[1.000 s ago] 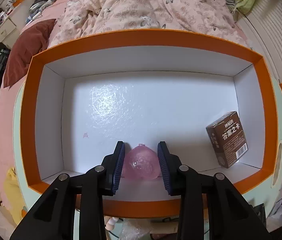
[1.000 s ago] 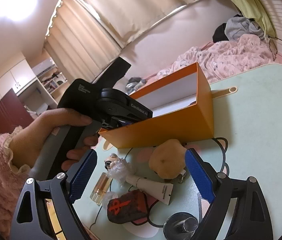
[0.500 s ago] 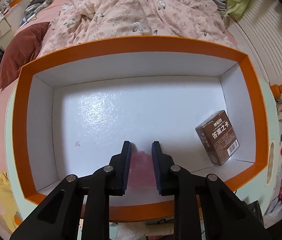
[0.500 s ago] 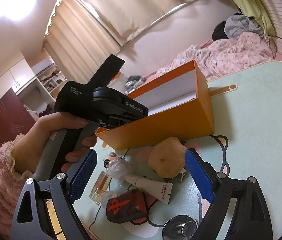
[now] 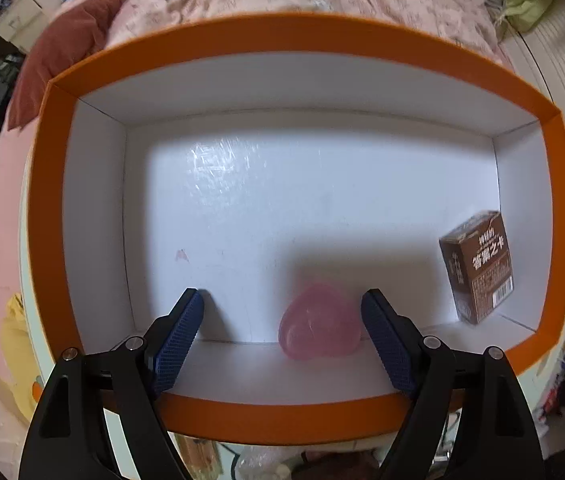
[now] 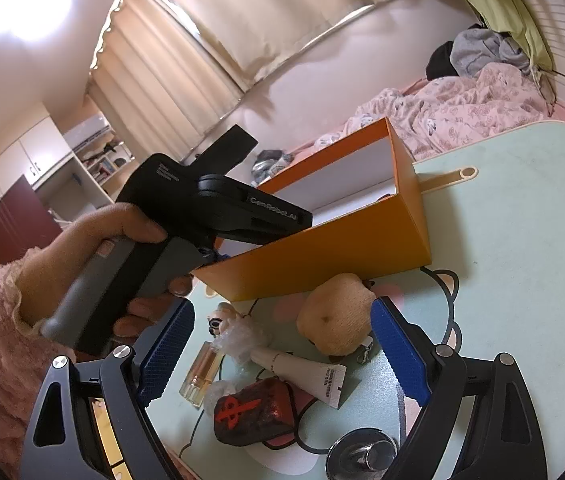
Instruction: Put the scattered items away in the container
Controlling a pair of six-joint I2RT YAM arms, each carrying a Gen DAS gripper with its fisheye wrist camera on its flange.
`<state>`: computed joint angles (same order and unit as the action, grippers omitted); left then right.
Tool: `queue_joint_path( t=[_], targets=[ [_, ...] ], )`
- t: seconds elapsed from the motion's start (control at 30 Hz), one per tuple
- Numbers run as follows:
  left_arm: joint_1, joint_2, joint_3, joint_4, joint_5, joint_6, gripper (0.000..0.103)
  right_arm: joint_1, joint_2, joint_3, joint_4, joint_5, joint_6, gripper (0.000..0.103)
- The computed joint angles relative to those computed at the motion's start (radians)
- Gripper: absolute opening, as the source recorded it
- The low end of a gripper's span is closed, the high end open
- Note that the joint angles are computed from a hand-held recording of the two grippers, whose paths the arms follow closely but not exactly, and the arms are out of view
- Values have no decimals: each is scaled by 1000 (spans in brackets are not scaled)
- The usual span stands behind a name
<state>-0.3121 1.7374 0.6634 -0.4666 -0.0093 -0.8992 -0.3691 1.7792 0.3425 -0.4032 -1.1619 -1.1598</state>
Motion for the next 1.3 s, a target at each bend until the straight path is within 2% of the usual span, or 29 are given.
queue_joint_path(
  t=[0.2, 0.33, 0.4, 0.43, 0.47, 0.5, 0.63, 0.83, 1.0, 1.13, 1.3],
  targets=[
    [47, 82, 93, -96, 72, 159, 81, -1, 2, -3, 20, 1, 17, 90],
    [35, 92, 112, -109, 58, 181, 81, -7, 3, -2, 11, -3, 8, 90],
    [8, 61, 87, -83, 38, 167, 72, -14, 17, 6, -10, -1, -14, 90],
    [-16, 34, 70, -66, 14, 152, 60, -16, 21, 10, -16, -1, -19, 90],
    [-48, 11, 57, -55, -6, 145, 42, -18, 22, 10, -17, -1, -23, 90],
    [-71, 4, 56, -56, -19, 141, 38, -18, 20, 9, -12, 0, -19, 90],
    [-135, -20, 30, -34, -53, 101, 38, -18, 11, 2, -3, 1, -7, 90],
    [-136, -11, 43, -28, -90, 109, 38, -18, 13, 5, -11, 0, -14, 90],
    [-150, -46, 1, -3, -121, 93, 38, -24, 22, 13, -24, 1, -30, 90],
    [-188, -126, -6, -32, -185, 84, 38, -22, 19, 9, -17, 1, -25, 90],
    [-337, -308, -18, -121, -300, 18, 38, -22, 13, 7, -14, 1, -21, 90]
  ],
)
